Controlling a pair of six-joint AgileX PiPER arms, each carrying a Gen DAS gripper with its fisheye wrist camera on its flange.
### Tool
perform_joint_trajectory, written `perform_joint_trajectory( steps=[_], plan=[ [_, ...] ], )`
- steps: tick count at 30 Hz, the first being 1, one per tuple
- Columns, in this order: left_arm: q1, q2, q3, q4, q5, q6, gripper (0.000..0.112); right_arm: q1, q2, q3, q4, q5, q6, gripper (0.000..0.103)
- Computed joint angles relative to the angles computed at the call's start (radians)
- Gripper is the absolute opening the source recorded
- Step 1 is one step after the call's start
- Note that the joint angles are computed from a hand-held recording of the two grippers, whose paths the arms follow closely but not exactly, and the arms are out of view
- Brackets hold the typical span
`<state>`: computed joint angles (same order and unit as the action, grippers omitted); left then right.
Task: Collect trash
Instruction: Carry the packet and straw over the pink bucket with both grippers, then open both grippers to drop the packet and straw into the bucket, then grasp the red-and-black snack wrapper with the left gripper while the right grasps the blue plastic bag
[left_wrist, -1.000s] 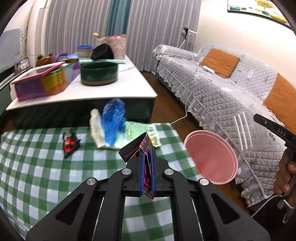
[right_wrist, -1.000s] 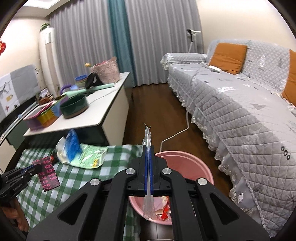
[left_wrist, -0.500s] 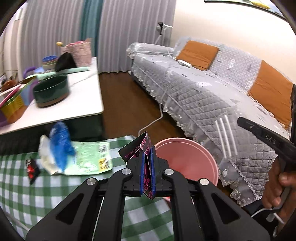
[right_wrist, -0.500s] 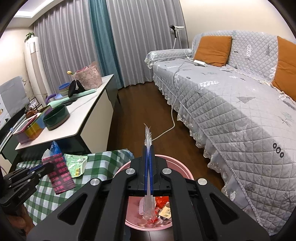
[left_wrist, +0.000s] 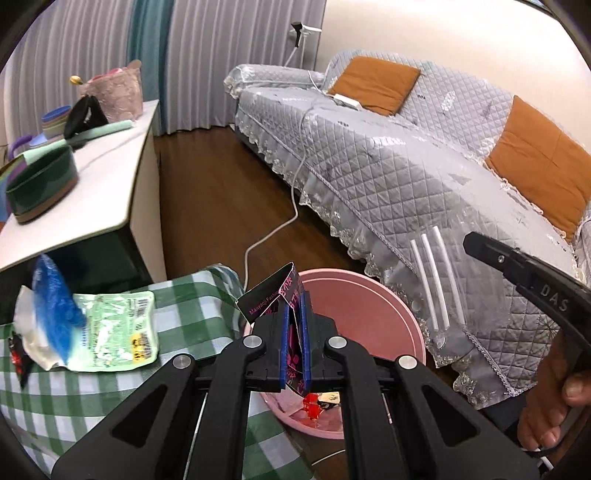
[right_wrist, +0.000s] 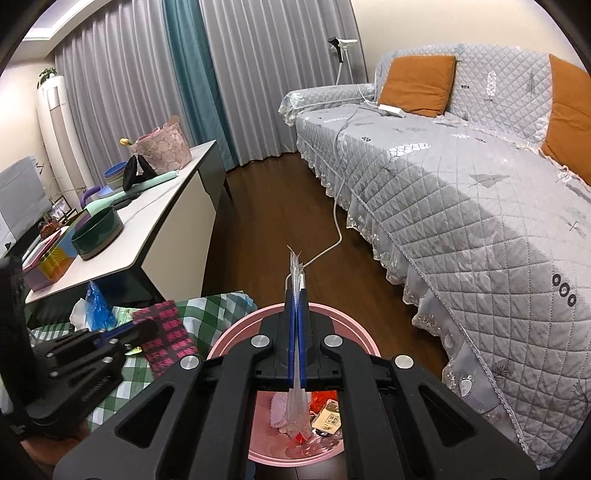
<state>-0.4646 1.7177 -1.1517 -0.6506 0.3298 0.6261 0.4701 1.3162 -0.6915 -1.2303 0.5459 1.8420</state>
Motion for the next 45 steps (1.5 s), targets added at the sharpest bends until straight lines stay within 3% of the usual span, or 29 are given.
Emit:
perform_joint_trajectory(
  steps=[18,21,22,23,25,31,39,45],
  plan=[
    [-0.024,0.105,-0.081,0.023,0.013,-0.031,0.006,-0.026,0.058,-0.019,0.0,-0.044,-0.011,0.002],
    [-0.022,0.117,-0.101,0.021,0.031,-0.037,0.008,-0.027,0.066,-0.025,0.02,-0.045,-0.028,0.008],
    [-0.022,0.12,-0.106,0.025,0.035,-0.044,0.016,-0.029,0.07,-0.026,0.026,-0.044,-0.033,0.015],
    [-0.022,0.121,-0.108,0.031,0.038,-0.051,0.029,-0.027,0.073,-0.027,0.025,-0.036,-0.026,0.03],
    [-0.021,0.115,-0.102,0.031,0.034,-0.053,0.037,-0.027,0.073,-0.023,0.012,-0.028,0.003,0.046],
    [-0.003,0.064,-0.052,0.03,0.029,-0.046,0.037,-0.03,0.068,-0.017,-0.008,-0.027,0.049,0.047],
    [0.126,-0.101,0.131,-0.121,0.046,0.159,0.035,0.021,0.081,-0.035,-0.055,-0.019,0.125,0.047],
    [0.37,-0.231,0.254,-0.277,0.143,0.436,0.026,0.129,0.118,-0.084,-0.101,0.017,0.174,0.047]
  ],
)
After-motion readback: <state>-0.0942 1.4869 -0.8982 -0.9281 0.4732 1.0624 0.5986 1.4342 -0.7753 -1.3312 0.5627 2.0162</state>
